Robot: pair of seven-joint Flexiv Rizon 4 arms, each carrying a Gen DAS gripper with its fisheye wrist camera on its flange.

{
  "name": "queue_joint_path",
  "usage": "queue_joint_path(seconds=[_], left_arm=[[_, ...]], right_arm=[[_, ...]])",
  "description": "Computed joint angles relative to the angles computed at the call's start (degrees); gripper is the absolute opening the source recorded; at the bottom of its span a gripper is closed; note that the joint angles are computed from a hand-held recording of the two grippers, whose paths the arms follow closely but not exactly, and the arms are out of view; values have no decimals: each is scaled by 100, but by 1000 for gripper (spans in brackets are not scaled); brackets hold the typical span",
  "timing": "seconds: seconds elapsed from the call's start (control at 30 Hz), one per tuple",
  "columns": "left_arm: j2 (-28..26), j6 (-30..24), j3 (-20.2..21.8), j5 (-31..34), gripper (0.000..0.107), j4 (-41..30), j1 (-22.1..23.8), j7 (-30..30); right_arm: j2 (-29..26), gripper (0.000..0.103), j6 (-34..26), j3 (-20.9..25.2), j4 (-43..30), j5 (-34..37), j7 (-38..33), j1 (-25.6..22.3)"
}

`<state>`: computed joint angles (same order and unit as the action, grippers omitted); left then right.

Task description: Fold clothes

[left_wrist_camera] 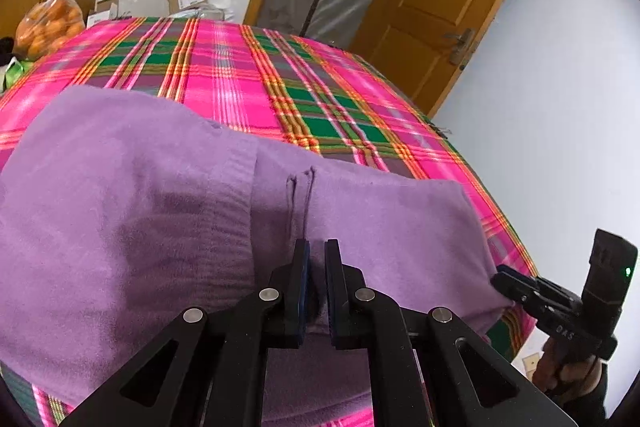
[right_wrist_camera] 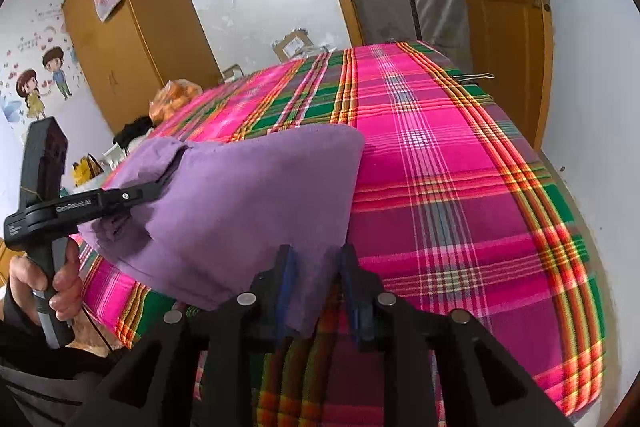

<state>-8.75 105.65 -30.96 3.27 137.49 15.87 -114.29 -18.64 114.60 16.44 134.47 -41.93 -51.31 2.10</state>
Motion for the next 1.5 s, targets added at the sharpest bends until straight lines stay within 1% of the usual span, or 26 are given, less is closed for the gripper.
queue_joint_path(seconds=[0.03,0.13,0.23,0.3,0.33,0.37,0.4,0.47,0.53,0.57,0.6,0.63,0.7,0.77,0.83,0.87,0.9,0.93,0.97,1.0,1.07,1.1,1.2,1.33,1.37,1.5], left_arm=[[8,11,-6,15,8,-14,-4,16],[-61,-10,61,13,9,-162,-110,107],[-186,-84,64,-37,8,-370,-167,263],[-276,-142,208,-132,9,-536,-354,423],[-305,-152,246,-187,8,-576,-410,488],[-354,-190,409,-256,8,-662,-585,565],[-403,-228,569,-329,9,-748,-760,644],[-504,-365,969,-515,9,-924,-1176,786],[-591,-600,1429,-719,9,-1077,-1624,879],[-621,-737,1584,-792,8,-1132,-1762,907],[-628,-710,1553,-882,8,-1108,-1752,984],[-631,-679,1455,-958,8,-1074,-1675,1060],[-637,-619,1267,-1107,8,-1010,-1531,1207],[-601,-439,1201,-1179,9,-929,-1501,1265],[-566,-352,1474,-1185,9,-917,-1728,1271],[-567,-415,1668,-1204,9,-944,-1895,1271],[-594,-560,1674,-1240,8,-987,-1901,1316],[-620,-703,1639,-1286,8,-1025,-1869,1377],[-629,-667,1602,-1333,8,-1010,-1846,1421],[-637,-627,1560,-1368,8,-994,-1815,1455],[-513,-488,1358,-1390,9,-847,-1657,1489],[-438,-402,1155,-1368,8,-737,-1474,1493],[-236,-144,519,-1097,9,-412,-833,1356],[-124,-29,-728,-505,8,-57,452,874],[-113,-20,-851,-390,9,-10,590,801],[-116,-21,-763,-106,8,-6,561,610]], right_arm=[[-8,24,30,-6,-19,48,26,11],[38,24,167,-247,-27,658,-199,418],[-14,24,244,-366,-186,1061,-365,652],[-135,24,220,-253,-406,945,-246,510],[-250,20,198,-92,-563,673,-56,270],[-367,14,170,54,-721,404,138,54],[-481,10,85,158,-883,195,321,-82],[-832,5,-227,618,-1320,-501,859,-615],[-1241,4,-734,1281,-1743,-1097,1172,-1213],[-1415,2,-1276,1748,-1877,-1093,1049,-1519],[-1603,1,-1695,2057,-2014,-1355,1176,-1762],[-1729,1,-1741,2229,-2062,-1244,1109,-1862],[-1607,1,-1558,2065,-2005,-1100,1036,-1738],[-1299,1,-1132,1565,-1802,-872,910,-1348],[-1169,1,-941,1545,-1617,-759,708,-1331],[-1102,2,-907,1473,-1534,-689,599,-1256],[-1062,2,-921,1478,-1471,-625,478,-1241],[-1151,2,-1116,1669,-1518,-661,449,-1386],[-1248,2,-1313,1882,-1566,-680,406,-1545],[-1255,2,-1278,1908,-1555,-560,404,-1555],[-1011,3,-1048,1551,-1424,-259,289,-1220],[-909,3,-898,1443,-1324,-137,176,-1124],[-806,3,-558,1578,-1087,-192,-3,-1282],[-812,3,-279,1635,-845,-763,221,-1508],[-825,3,-234,1628,-793,-918,297,-1544],[-832,2,-162,1330,-649,-1187,534,-1359]])
